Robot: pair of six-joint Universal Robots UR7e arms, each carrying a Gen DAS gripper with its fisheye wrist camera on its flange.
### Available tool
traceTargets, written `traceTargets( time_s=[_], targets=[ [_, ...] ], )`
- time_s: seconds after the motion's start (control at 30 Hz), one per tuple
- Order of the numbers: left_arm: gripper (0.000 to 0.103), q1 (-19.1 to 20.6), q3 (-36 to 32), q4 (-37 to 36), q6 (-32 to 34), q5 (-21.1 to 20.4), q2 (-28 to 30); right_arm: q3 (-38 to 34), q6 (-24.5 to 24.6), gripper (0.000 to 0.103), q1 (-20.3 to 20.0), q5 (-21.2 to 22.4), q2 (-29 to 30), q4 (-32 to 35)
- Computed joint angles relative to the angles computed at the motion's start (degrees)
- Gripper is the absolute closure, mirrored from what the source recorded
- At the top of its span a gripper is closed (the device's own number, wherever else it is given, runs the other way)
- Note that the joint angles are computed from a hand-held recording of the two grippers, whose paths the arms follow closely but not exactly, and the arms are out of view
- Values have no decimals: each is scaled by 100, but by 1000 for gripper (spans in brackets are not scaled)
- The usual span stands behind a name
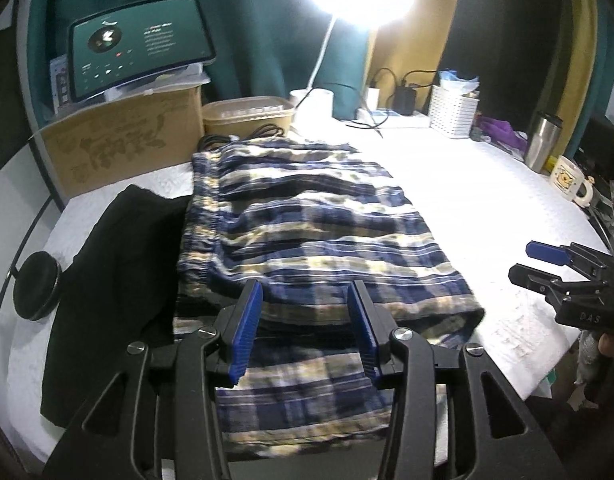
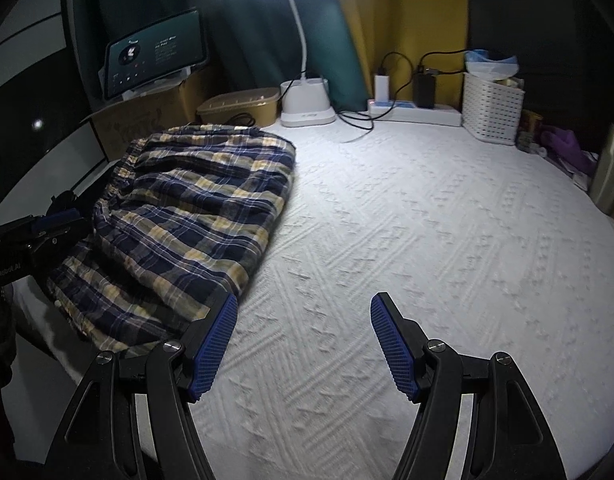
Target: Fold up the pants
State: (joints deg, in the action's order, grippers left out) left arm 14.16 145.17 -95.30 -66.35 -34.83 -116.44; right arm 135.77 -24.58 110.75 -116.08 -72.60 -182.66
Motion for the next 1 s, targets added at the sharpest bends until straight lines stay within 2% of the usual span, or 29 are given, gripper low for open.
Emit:
traceTargets(
  time_s=[0.33,0.6,0.8,1.0],
  targets=[
    [58,-314,70,-857,234,31,684,317,-44,33,-151,-63,-657,-108],
    [57,-296,100,-1913,624,-14,1399,510,-81,32,-268,-135,-1171,-218],
    [48,-383,53,-2491,742,-126,1765,641,-148,32,-287,-200,-1594,-305],
    [48,-483,-28,-2900,844,-232,2128,712,-196,32,-280,-263,-2002,-277]
  ],
)
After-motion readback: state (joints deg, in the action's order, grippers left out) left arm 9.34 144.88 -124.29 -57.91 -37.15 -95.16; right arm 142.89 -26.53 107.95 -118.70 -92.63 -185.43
